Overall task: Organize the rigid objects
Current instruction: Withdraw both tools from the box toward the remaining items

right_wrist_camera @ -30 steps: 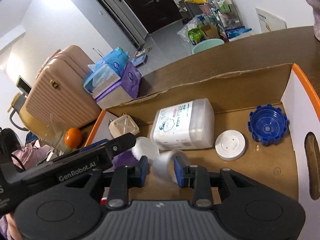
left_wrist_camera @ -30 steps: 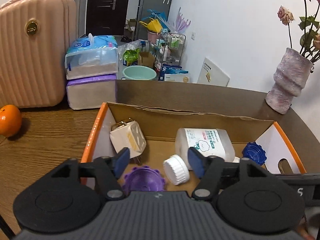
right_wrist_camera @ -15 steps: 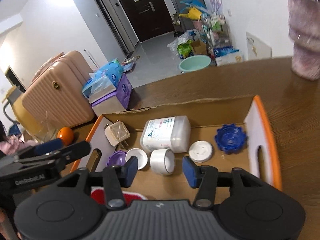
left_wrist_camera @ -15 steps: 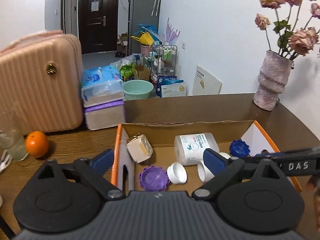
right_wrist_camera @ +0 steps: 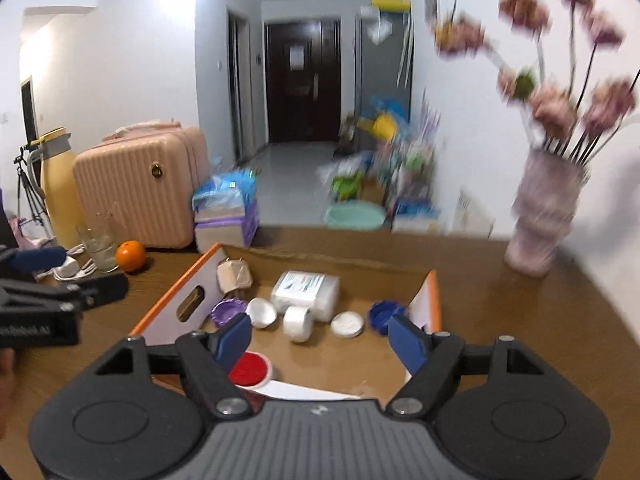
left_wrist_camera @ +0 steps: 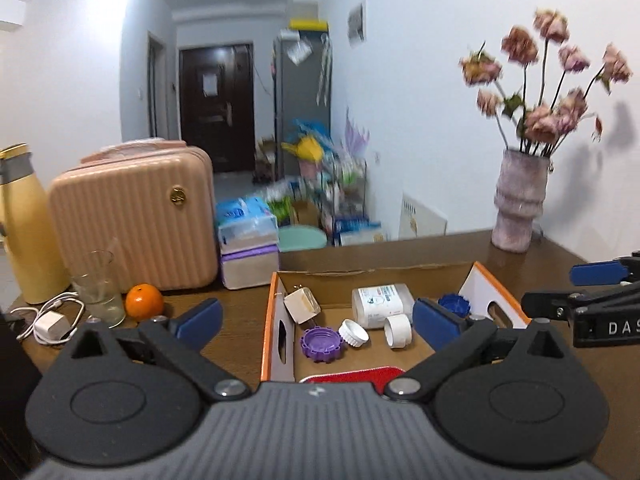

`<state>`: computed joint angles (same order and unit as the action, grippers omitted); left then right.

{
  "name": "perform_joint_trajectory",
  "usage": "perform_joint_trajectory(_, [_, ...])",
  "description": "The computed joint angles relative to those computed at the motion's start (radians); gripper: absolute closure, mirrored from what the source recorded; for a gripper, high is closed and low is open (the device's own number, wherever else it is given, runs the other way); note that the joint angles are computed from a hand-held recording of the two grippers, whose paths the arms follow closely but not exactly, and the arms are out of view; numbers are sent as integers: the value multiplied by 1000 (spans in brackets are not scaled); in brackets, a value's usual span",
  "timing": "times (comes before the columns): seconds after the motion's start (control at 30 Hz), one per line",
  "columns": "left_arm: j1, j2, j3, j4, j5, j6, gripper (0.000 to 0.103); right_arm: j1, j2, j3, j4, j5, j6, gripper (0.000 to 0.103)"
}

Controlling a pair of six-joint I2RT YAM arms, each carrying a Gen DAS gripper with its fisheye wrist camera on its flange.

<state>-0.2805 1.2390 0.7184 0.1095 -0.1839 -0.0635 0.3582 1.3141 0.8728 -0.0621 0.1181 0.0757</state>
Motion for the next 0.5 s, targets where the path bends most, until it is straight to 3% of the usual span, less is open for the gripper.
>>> perform_joint_trajectory(0.3, [-129,-241,-387,337,-177,13,0,126,-270,-448,391,220,-16,18])
perform_joint_trajectory(0.43, [-160,-376,-495,344,-186,-5,0,161,-365,-579,461,261,23,16])
perform_joint_trajectory(0.5, [-169,-458,-529,300,-179,1,0,175,-426,-608,404,274,50,15])
